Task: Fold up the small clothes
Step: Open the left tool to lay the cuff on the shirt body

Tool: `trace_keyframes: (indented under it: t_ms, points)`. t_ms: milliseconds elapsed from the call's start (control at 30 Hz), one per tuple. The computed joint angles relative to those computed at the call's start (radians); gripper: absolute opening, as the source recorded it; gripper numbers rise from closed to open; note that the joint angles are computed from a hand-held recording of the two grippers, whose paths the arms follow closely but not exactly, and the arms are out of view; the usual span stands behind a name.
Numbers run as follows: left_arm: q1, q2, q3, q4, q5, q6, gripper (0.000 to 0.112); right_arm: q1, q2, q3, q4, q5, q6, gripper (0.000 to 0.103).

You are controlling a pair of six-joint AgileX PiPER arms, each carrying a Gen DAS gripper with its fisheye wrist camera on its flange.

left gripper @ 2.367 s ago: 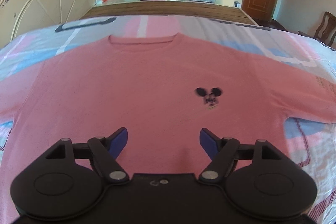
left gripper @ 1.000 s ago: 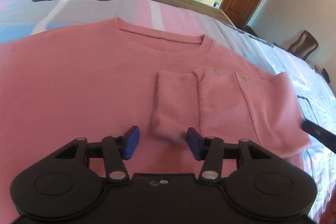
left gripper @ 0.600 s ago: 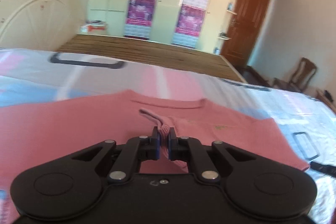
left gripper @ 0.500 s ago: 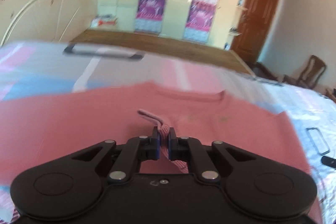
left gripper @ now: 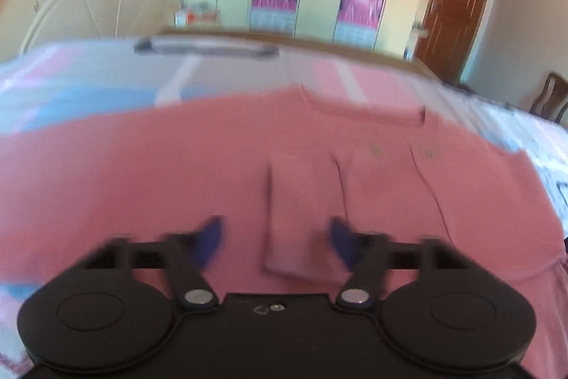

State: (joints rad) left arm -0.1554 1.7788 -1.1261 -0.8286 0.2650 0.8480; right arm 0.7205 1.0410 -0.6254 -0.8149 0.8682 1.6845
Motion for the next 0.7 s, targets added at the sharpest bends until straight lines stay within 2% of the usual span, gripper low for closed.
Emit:
trace_keyframes:
  t_ms: [67, 133, 167, 200, 267, 300, 367, 433, 467, 500, 533, 600, 667, 700]
  points:
    - [0.027, 0.053, -0.067, -0.082, 0.054, 0.080, 0.055, -0.038, 0.002, 0.003, -0.036, -0.029, -0.001, 0.004]
    - [0.028, 0.121, -0.155, -0.016, 0.094, 0.000, 0.047, -0.115, 0.020, -0.009, -0.061, -0.083, -0.036, 0.004]
    - [0.030, 0.169, -0.225, 0.051, 0.147, -0.072, 0.047, -0.170, 0.033, -0.014, -0.071, -0.130, -0.059, 0.004]
    - [0.027, 0.196, -0.264, 0.078, 0.164, -0.105, 0.047, -0.234, 0.048, -0.026, -0.067, -0.185, -0.093, 0.004]
    - [0.030, 0.225, -0.307, 0.035, 0.190, -0.049, 0.004, -0.380, 0.102, -0.057, -0.012, -0.314, -0.197, 0.004]
    - [0.039, 0.219, -0.303, -0.022, 0.189, -0.024, 0.004, -0.438, 0.137, -0.077, 0.011, -0.363, -0.243, 0.004]
    - [0.037, 0.179, -0.238, -0.142, 0.123, 0.081, 0.004, -0.524, 0.214, -0.128, 0.065, -0.433, -0.354, 0.004]
    - [0.038, 0.166, -0.202, -0.196, 0.102, 0.134, 0.004, -0.589, 0.286, -0.171, 0.136, -0.500, -0.481, 0.004]
    - [0.039, 0.172, -0.202, -0.173, 0.105, 0.113, 0.004, -0.609, 0.327, -0.194, 0.158, -0.505, -0.532, 0.004]
    - [0.038, 0.179, -0.198, -0.163, 0.100, 0.104, 0.004, -0.626, 0.380, -0.229, 0.195, -0.473, -0.588, 0.004]
    - [0.040, 0.185, -0.195, -0.184, 0.101, 0.121, 0.005, -0.658, 0.422, -0.244, 0.258, -0.470, -0.650, 0.000]
    - [0.042, 0.194, -0.203, -0.186, 0.103, 0.128, 0.007, -0.707, 0.424, -0.237, 0.349, -0.514, -0.735, 0.000]
    - [0.029, 0.181, -0.203, -0.093, 0.074, 0.048, 0.020, -0.697, 0.413, -0.258, 0.365, -0.462, -0.785, 0.000]
    - [0.018, 0.166, -0.193, -0.027, 0.039, -0.017, 0.021, -0.680, 0.394, -0.255, 0.338, -0.436, -0.763, 0.000]
